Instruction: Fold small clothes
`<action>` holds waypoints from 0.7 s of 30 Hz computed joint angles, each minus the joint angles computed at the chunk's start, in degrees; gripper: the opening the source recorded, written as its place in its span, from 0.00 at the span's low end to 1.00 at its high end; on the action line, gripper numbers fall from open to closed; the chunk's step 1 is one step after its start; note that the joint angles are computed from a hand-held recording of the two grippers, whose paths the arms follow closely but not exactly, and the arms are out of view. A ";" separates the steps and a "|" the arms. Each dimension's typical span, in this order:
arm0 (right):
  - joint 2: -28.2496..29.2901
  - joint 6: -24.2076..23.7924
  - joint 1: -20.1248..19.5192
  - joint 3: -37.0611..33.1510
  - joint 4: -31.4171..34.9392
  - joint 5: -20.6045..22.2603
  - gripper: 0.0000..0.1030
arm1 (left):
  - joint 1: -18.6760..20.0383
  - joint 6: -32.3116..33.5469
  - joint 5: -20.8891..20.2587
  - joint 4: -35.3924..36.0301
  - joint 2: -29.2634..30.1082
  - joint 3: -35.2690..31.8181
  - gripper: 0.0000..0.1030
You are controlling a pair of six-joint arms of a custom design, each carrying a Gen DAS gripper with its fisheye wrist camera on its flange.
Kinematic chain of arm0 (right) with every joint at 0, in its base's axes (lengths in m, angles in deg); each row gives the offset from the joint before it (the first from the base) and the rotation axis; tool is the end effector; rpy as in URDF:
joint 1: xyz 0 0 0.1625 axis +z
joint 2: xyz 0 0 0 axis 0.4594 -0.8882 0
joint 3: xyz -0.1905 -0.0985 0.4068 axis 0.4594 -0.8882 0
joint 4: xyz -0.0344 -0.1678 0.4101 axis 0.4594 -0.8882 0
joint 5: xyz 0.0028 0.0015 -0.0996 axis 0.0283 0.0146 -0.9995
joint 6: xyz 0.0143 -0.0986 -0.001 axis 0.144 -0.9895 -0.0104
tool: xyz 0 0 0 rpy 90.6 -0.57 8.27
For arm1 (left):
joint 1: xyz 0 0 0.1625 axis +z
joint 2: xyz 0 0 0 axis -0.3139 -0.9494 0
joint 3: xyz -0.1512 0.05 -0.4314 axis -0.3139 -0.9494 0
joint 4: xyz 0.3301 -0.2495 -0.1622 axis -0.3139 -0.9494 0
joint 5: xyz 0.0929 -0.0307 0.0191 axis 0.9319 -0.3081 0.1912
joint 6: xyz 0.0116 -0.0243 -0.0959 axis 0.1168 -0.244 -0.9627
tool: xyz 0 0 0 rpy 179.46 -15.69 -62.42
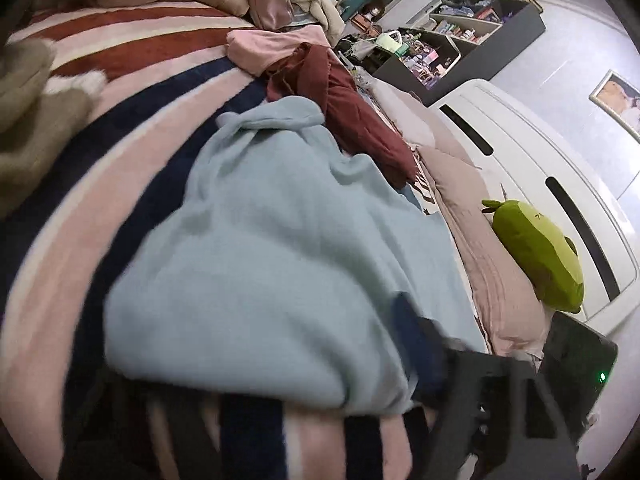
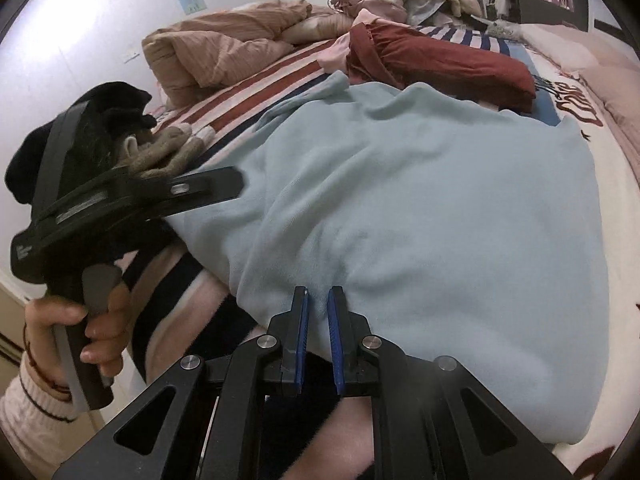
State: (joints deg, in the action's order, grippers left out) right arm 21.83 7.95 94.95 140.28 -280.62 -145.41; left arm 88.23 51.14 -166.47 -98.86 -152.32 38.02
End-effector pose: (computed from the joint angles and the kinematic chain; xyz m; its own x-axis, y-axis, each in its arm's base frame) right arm 0.3293 -0.3821 0.0100 -0.8738 -0.1148 0.4725 -0.3767 0.7742 -0.5086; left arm -0.0421 -0.5151 0.2735 -0.9175 0.3923 -0.0647 0.3869 0.8433 -0.3730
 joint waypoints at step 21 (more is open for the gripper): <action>-16.29 7.56 1.91 16.52 -17.21 -9.16 0.08 | -21.91 20.42 4.03 7.16 7.84 2.51 0.14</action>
State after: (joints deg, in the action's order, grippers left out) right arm 5.55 15.52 96.86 156.79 -297.82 -154.57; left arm 66.32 71.57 -162.44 -91.70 -144.48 40.54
